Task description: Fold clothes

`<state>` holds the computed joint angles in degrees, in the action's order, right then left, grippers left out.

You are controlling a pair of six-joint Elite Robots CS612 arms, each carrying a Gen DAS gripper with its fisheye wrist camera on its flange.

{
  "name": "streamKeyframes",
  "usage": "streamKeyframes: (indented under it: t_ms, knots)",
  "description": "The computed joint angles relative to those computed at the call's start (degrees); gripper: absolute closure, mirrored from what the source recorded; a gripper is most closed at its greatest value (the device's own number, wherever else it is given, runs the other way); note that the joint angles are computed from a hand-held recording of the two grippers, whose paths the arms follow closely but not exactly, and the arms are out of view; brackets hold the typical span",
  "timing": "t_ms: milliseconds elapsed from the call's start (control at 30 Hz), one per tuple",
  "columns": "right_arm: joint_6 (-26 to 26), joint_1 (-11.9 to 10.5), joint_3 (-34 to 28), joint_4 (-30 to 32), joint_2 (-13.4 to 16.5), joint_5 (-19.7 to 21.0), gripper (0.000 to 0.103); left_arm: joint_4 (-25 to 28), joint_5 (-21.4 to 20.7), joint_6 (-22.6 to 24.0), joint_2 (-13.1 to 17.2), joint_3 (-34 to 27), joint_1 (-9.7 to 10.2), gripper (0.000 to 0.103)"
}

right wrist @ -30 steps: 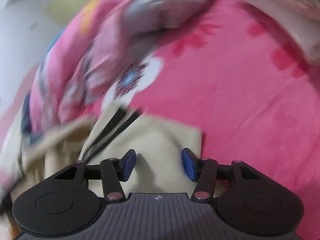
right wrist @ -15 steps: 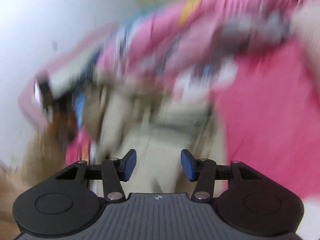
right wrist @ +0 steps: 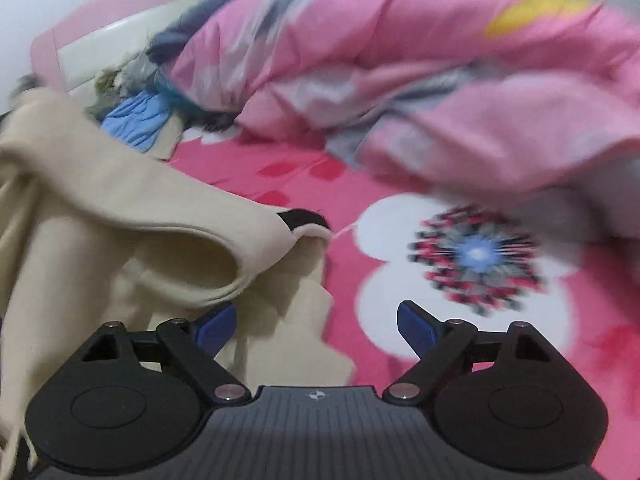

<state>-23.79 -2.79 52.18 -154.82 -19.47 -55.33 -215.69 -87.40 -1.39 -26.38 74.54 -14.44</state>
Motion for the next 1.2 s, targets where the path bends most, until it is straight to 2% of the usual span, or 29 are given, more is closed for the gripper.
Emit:
streamKeyframes:
  t_ms: [67,133,200,233,300,367,400,433,467,567,667,733,833,900,967,1067,1100,1133,1200]
  knots:
    - [-2.43,0.28,-7.3,10.64,3.33,3.01,0.007,-0.8,0.48,-0.2,-0.09,0.36,0.03,0.089]
    - [-3.94,0.95,-12.35,18.23,5.59,3.18,0.002,-0.87,0.89,-0.97,-0.13,0.43,0.17,0.089]
    - [-3.37,1.67,-13.75,21.16,6.4,2.23,0.0,-0.55,1.62,-1.22,0.06,0.05,0.25,0.089]
    - [-2.64,1.95,-12.55,19.65,6.02,1.71,0.0,-0.19,1.97,-1.38,0.19,-0.24,0.3,0.089]
    - [-1.27,2.35,-8.26,13.98,4.41,0.53,0.003,0.74,2.44,-1.93,0.43,-0.86,0.44,0.089]
    - [0.7,2.23,-3.94,11.03,2.27,0.0,0.028,1.38,2.24,-1.89,0.7,-1.54,0.56,0.089]
    - [1.87,2.14,-1.92,9.74,1.25,-0.18,0.037,1.55,2.06,-1.64,0.84,-1.93,0.58,0.089]
    - [3.03,2.04,0.03,8.5,0.25,-0.37,0.057,1.78,1.73,-1.57,0.96,-2.31,0.59,0.089]
    - [4.81,1.96,2.95,6.04,-1.15,-0.75,0.066,2.07,1.26,-1.67,1.06,-2.7,0.59,0.089]
    - [10.74,1.43,13.04,-5.2,-5.61,-2.02,0.074,2.8,-0.86,-1.35,1.43,-4.24,0.43,0.089]
    - [17.7,0.72,21.91,-17.82,-9.3,-4.14,0.075,2.91,-4.22,0.02,2.22,-6.76,0.08,0.089]
    - [22.39,0.5,26.83,-27.0,-11.31,-7.93,0.076,2.62,-7.61,0.66,2.96,-9.04,-0.05,0.089]
    - [27.98,0.31,32.2,-39.85,-13.42,-16.86,0.076,2.64,-11.55,3.69,4.36,-13.04,-0.65,0.089]
    - [30.47,0.14,32.87,-43.55,-13.67,-21.92,0.076,6.0,-13.23,5.53,5.55,-16.69,-1.17,0.089]
    - [33.69,-0.52,31.84,-43.48,-13.22,-23.69,0.077,10.85,-14.58,6.65,6.78,-20.54,-1.66,0.088]
    - [36.75,-0.95,27.45,-39.51,-10.54,-25.78,0.077,27.78,-16.31,4.68,8.83,-27.57,-1.88,0.084]
    - [37.81,-1.04,25.85,-38.09,-9.43,-26.5,0.077,33.78,-17.03,3.71,10.05,-30.74,-1.84,0.078]
    - [38.98,-1.14,24.2,-36.72,-8.27,-27.21,0.077,39.78,-17.13,2.42,11.37,-33.96,-1.85,0.073]
    - [42.34,-1.58,21.08,-33.58,-5.97,-27.97,0.077,51.35,-15.81,0.2,13.49,-39.4,-1.75,0.07]
